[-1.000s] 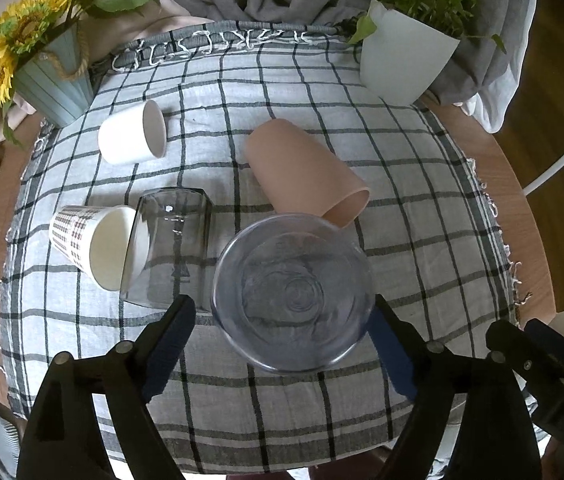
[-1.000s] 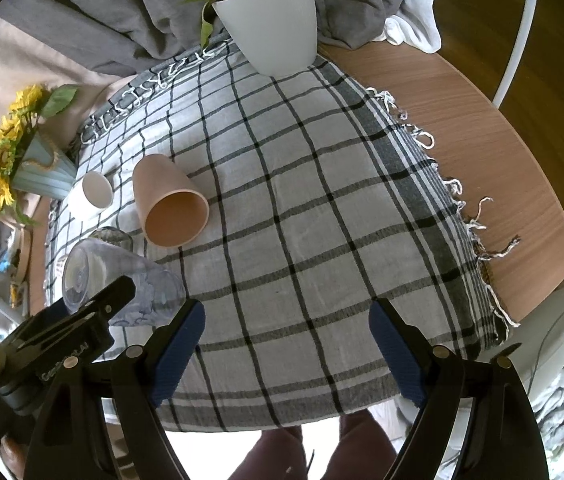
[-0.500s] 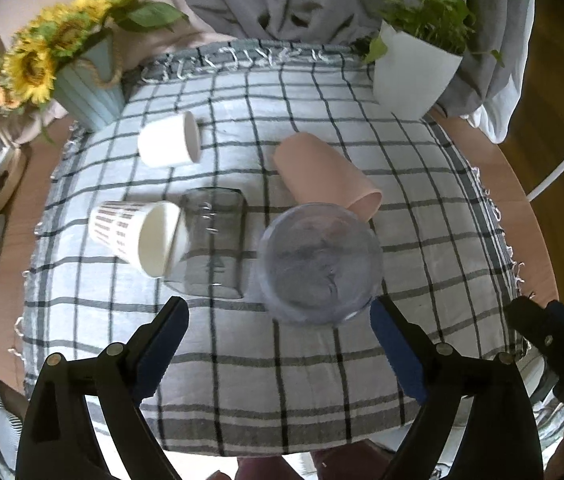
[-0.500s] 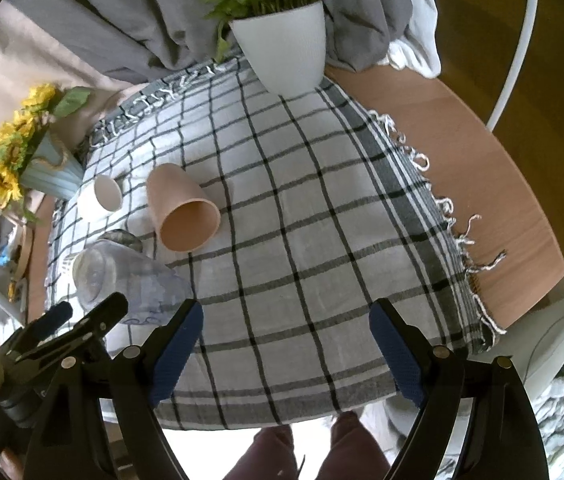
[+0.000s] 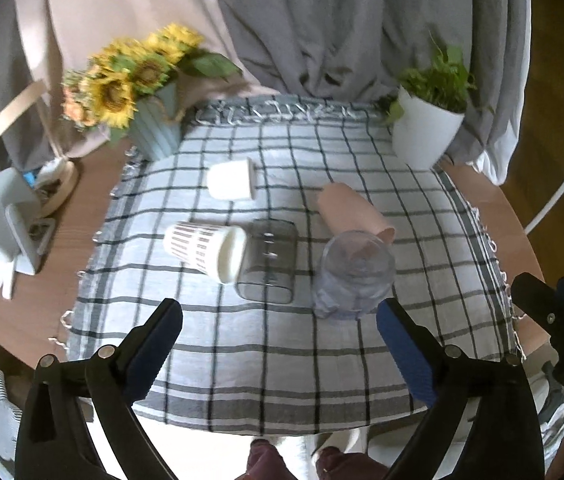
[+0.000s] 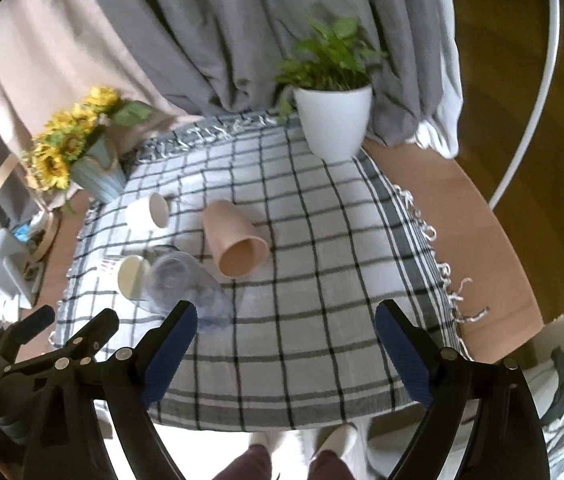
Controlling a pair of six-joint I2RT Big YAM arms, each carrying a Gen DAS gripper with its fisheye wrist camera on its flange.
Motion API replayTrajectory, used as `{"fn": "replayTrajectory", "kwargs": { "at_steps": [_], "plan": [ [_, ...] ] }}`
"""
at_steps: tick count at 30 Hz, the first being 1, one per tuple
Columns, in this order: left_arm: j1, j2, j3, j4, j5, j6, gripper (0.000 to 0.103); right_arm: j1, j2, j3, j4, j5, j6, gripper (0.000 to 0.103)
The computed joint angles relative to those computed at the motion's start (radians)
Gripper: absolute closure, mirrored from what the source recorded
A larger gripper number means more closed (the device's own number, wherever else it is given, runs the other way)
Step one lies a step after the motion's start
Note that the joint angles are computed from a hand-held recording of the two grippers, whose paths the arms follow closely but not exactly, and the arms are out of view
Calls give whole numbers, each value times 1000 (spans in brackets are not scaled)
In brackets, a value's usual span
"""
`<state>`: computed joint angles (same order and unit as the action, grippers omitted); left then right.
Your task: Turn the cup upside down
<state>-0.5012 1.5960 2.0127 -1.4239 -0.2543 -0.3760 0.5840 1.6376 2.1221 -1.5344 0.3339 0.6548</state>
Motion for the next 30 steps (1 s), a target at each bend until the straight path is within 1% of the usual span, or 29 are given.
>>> {"fn": "replayTrajectory", "kwargs": {
  "at_steps": [4,9,16,24,30],
  "plan": [
    [9,-37,-23,1,-37,3,2,27,11,35,3,16,-13,11],
    [18,-73,-49,1,-65,10,2,60,28,72,3,38,-19,11],
    [25,-102,-62,17,-104,42,1,91,47,100,2,48,-12,10],
    [42,-112,-63,32,-88,68,1,107,72,128,-3,45,4,10],
    [42,-112,-62,31,-88,65,1,108,80,138,-10,41,8,10]
  ]
}}
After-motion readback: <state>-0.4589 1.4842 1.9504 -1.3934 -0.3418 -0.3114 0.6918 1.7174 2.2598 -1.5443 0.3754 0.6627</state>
